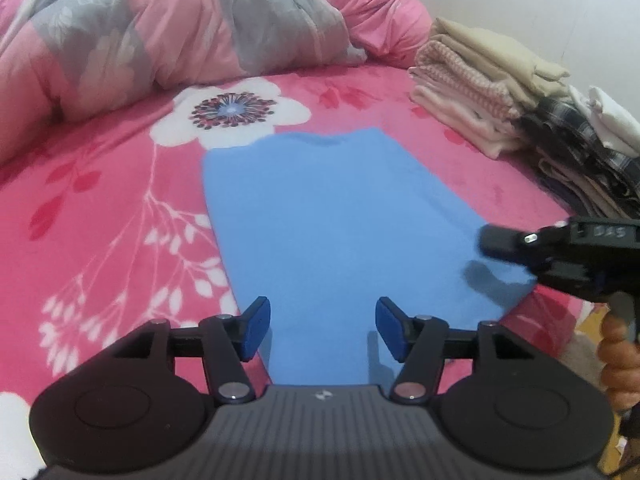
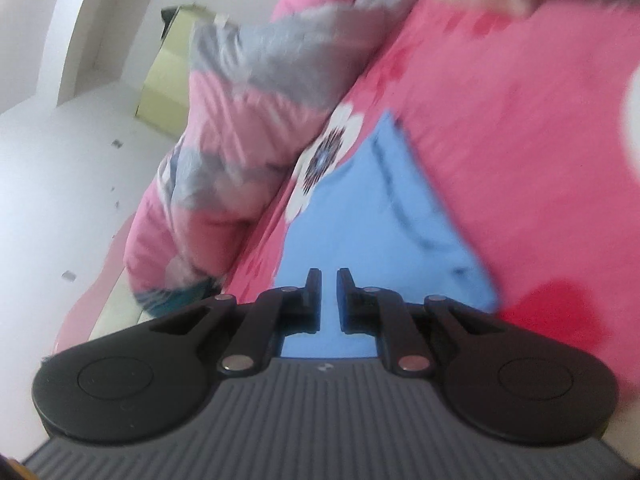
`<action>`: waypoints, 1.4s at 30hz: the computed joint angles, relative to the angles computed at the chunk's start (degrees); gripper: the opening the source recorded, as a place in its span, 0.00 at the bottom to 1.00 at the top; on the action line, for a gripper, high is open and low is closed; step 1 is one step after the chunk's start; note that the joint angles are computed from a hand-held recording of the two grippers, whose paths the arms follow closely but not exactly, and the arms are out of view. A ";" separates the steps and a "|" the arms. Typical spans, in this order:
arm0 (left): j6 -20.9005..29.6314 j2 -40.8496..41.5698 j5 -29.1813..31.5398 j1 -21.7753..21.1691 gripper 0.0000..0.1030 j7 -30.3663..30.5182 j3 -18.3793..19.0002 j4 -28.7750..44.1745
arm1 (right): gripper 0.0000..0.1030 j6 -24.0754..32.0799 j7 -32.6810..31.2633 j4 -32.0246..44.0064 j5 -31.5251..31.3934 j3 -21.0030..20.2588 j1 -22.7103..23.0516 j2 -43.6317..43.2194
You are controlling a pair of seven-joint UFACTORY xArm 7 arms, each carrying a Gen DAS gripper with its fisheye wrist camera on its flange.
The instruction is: Fold clothes
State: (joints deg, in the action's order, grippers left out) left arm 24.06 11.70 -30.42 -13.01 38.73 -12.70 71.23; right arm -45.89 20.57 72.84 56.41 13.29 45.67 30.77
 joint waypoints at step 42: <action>2.65 5.23 16.08 -2.31 0.75 -15.47 1.00 4.57 | 0.10 -1.12 -47.83 20.51 31.58 7.77 -6.30 4.69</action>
